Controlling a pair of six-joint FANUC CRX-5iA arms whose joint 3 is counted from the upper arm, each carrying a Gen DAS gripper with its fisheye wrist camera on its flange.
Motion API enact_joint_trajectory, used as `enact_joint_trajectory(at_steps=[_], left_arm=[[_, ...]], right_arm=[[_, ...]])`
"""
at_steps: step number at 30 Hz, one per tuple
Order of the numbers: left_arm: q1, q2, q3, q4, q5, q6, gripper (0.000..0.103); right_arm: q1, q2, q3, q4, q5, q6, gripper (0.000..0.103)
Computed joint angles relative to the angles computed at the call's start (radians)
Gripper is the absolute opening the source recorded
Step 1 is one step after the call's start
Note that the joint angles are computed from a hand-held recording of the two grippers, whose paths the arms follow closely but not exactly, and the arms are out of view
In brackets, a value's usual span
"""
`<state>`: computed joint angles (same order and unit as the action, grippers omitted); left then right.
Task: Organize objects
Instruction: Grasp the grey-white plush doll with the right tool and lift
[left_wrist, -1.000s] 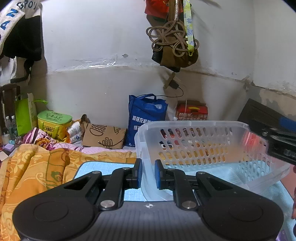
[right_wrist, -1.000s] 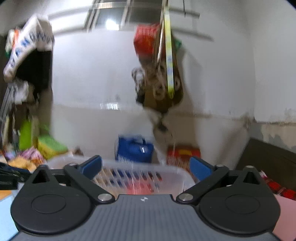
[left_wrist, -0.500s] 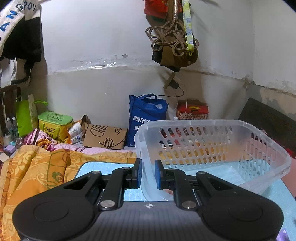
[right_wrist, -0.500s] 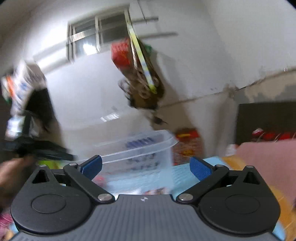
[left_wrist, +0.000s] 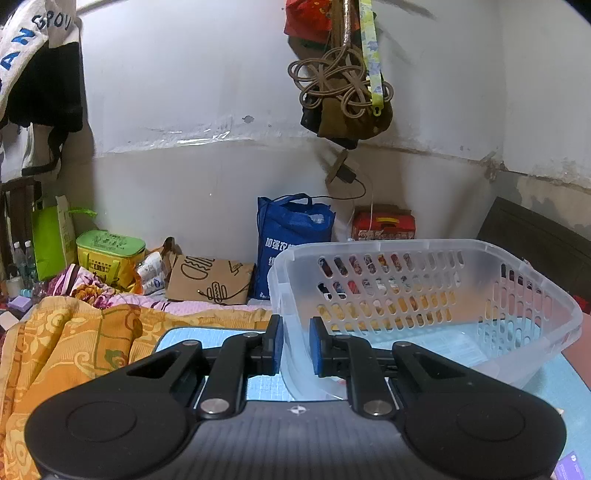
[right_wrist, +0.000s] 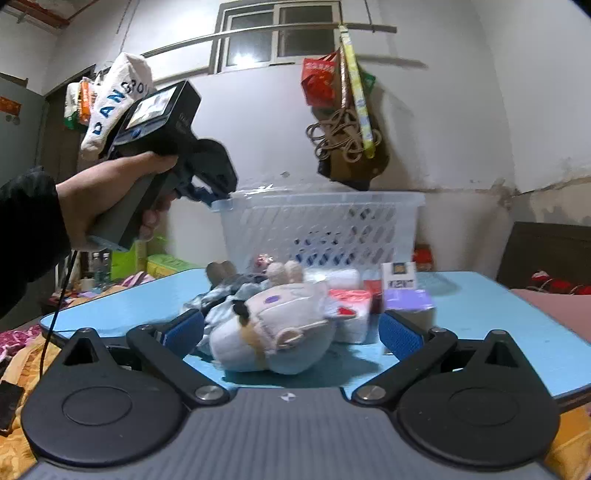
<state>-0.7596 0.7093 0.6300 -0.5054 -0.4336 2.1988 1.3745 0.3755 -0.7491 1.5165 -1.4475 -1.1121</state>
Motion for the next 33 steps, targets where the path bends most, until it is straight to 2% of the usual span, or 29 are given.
enact_joint_trajectory(at_steps=[3,12,13,14,15,16,19,25,29,33], left_arm=[[0.001,0.0,0.0,0.001,0.002,-0.003,0.02],[-0.001,-0.001,-0.005,-0.018,0.013,0.007,0.02],[-0.002,-0.001,-0.004,-0.023,0.013,0.009,0.02],[-0.003,-0.002,-0.005,-0.027,0.012,0.011,0.02],[-0.004,-0.002,-0.006,-0.03,0.013,0.013,0.021],[-0.003,-0.002,-0.007,-0.029,0.016,0.012,0.021],[-0.001,-0.003,-0.009,-0.024,0.019,0.005,0.021],[-0.005,-0.003,-0.006,-0.041,0.017,0.016,0.021],[-0.01,-0.003,-0.005,-0.065,0.017,0.03,0.022],[-0.003,-0.005,-0.013,-0.036,0.027,0.005,0.022]], right_arm=[[-0.011,0.013,0.015,-0.015,0.007,0.02,0.103],[-0.078,0.001,-0.012,0.076,0.074,-0.019,0.103],[-0.088,-0.006,-0.02,0.094,0.093,-0.029,0.101],[-0.096,-0.015,-0.032,0.117,0.114,-0.044,0.09],[-0.104,-0.021,-0.041,0.142,0.13,-0.056,0.085],[-0.107,-0.027,-0.05,0.158,0.138,-0.066,0.085],[-0.073,-0.025,-0.054,0.131,0.104,-0.066,0.083],[-0.001,-0.051,-0.058,0.056,-0.027,-0.064,0.083],[-0.006,-0.083,-0.051,0.049,-0.077,0.002,0.083],[-0.072,-0.139,-0.046,0.118,-0.095,0.083,0.083]])
